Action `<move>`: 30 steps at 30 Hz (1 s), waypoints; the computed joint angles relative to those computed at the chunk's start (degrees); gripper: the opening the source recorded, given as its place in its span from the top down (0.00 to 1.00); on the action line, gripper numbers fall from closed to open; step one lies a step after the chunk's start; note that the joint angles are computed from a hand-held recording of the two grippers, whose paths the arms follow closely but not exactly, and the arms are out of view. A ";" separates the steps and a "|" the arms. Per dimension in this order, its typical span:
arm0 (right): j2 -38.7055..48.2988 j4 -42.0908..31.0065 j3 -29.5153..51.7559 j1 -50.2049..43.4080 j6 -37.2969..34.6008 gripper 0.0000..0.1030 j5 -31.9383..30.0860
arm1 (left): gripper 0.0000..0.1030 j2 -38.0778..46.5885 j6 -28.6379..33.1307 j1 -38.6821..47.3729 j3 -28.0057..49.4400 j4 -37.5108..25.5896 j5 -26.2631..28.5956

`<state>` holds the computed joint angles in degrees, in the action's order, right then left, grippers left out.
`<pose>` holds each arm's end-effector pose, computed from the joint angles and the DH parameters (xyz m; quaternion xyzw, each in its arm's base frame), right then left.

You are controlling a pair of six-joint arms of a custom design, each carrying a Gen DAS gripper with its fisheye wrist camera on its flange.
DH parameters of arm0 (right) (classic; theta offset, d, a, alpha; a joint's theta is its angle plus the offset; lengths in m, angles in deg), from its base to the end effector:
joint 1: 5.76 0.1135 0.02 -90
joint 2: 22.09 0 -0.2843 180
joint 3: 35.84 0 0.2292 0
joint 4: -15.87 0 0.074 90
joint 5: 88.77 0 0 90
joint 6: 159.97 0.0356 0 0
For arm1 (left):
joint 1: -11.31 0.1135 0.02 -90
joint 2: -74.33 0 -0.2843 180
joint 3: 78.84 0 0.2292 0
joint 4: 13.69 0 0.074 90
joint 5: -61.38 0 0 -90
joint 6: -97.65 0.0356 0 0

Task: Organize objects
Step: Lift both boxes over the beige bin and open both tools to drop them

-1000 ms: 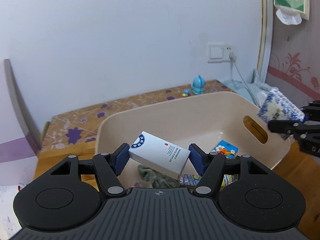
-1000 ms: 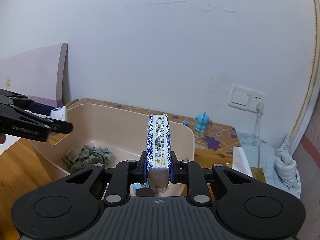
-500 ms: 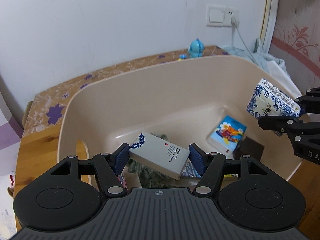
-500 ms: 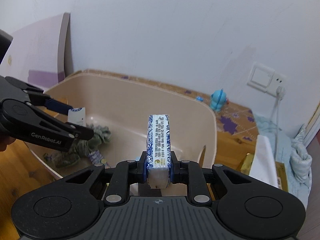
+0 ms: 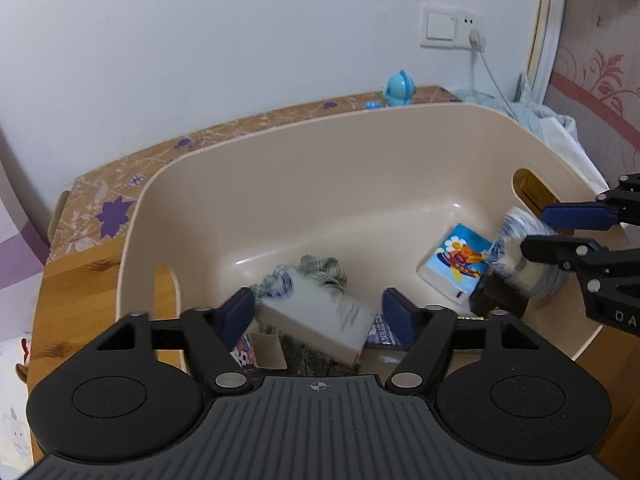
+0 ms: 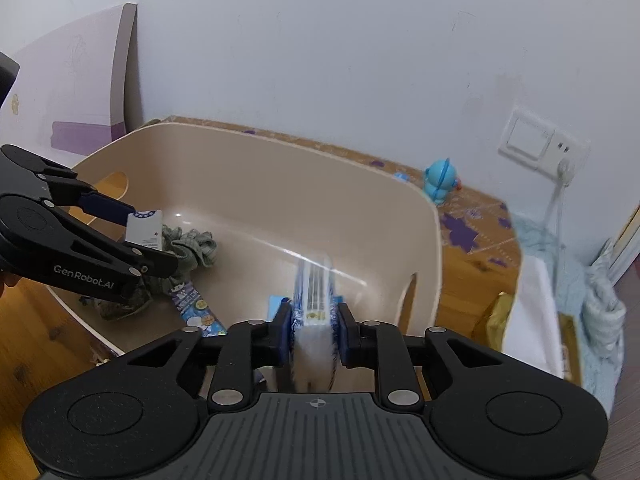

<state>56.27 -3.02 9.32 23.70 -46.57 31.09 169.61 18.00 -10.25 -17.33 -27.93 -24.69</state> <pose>0.1993 0.0922 0.1837 0.0353 0.9170 -0.0785 0.3895 0.2874 -0.1162 0.1878 0.2683 0.8937 -0.0668 0.3532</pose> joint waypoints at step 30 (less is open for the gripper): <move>-11.22 -18.88 2.07 22.71 18.52 0.22 19.73 | 0.14 -26.67 -0.37 7.48 -16.02 0.75 4.36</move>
<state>45.06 -21.90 11.39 46.41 -28.05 50.82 142.94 17.63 -2.77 -33.36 -27.18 -20.32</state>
